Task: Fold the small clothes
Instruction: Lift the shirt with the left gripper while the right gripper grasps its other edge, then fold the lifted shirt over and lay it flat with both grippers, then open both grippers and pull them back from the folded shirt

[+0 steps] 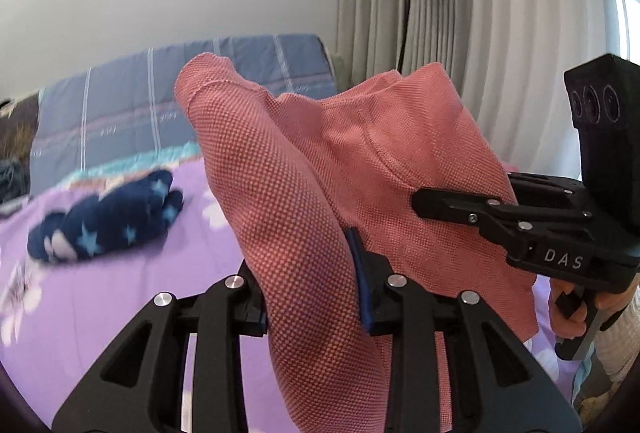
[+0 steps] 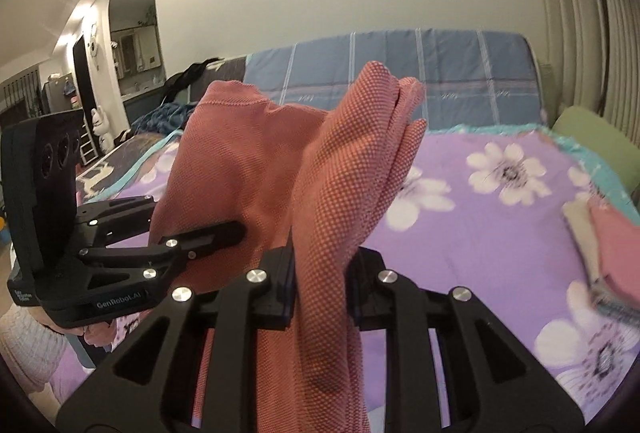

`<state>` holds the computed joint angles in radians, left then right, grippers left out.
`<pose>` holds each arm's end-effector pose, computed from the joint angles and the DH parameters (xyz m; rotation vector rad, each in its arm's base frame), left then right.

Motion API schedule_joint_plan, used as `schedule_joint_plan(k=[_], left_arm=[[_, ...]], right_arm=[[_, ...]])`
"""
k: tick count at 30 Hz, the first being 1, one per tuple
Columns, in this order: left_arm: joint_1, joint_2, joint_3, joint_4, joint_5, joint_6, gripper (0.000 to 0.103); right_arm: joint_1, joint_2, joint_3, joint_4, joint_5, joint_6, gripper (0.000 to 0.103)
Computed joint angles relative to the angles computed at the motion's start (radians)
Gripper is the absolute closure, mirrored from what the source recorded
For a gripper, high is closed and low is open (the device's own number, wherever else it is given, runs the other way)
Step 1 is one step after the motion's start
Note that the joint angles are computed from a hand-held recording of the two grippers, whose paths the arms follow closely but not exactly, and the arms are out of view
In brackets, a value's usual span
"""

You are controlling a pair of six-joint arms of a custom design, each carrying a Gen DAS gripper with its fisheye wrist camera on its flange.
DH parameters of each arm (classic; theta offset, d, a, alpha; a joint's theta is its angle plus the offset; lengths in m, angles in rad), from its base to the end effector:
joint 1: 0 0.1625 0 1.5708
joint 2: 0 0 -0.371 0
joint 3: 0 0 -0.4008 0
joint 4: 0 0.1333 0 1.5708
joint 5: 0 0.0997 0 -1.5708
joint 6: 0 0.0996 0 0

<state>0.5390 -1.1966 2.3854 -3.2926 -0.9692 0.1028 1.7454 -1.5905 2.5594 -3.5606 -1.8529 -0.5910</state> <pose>-0.2568 -0.3746 0.1159 1.2383 2.3623 -1.0180 0.1653 -0.3296 0.2381 0.7162 -2.2872 1.2388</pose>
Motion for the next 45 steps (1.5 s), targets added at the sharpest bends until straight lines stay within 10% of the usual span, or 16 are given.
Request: schedule_joint_plan(k=[16,27,28,30,33,40,45], left_arm=[[0.202,0.345,-0.583,0.177,-0.148,0.18,0.073],[0.294,0.641,-0.961,0.261,-0.041,0.304,0.062],[0.3,0.676,-0.994,0.248,-0.004,0.332,0.056],[0.307,0.764,-1.055,0.198,0.133,0.369,0.038],[0.334,0.792,-1.054,0.255,0.181,0.352,0.038],[0.367,0.772,-0.901,0.159,0.193,0.407,0.028],[0.349,0.694,-0.791,0.143,0.162,0.316,0.028]], right_arm=[[-0.12,0.22,-0.46,0.129,0.043,-0.056,0.084],[-0.201,0.444,-0.717,0.112,0.046,-0.063,0.082],[-0.215,0.472,-0.74,0.098,0.045,-0.064,0.08],[-0.227,0.577,-0.811,-0.006,-0.083,-0.08,0.035],[-0.267,0.637,-0.858,0.026,-0.194,-0.022,0.039],[-0.361,0.558,-0.747,0.206,-0.153,0.208,0.038],[-0.319,0.539,-0.676,0.142,-0.244,0.148,0.038]])
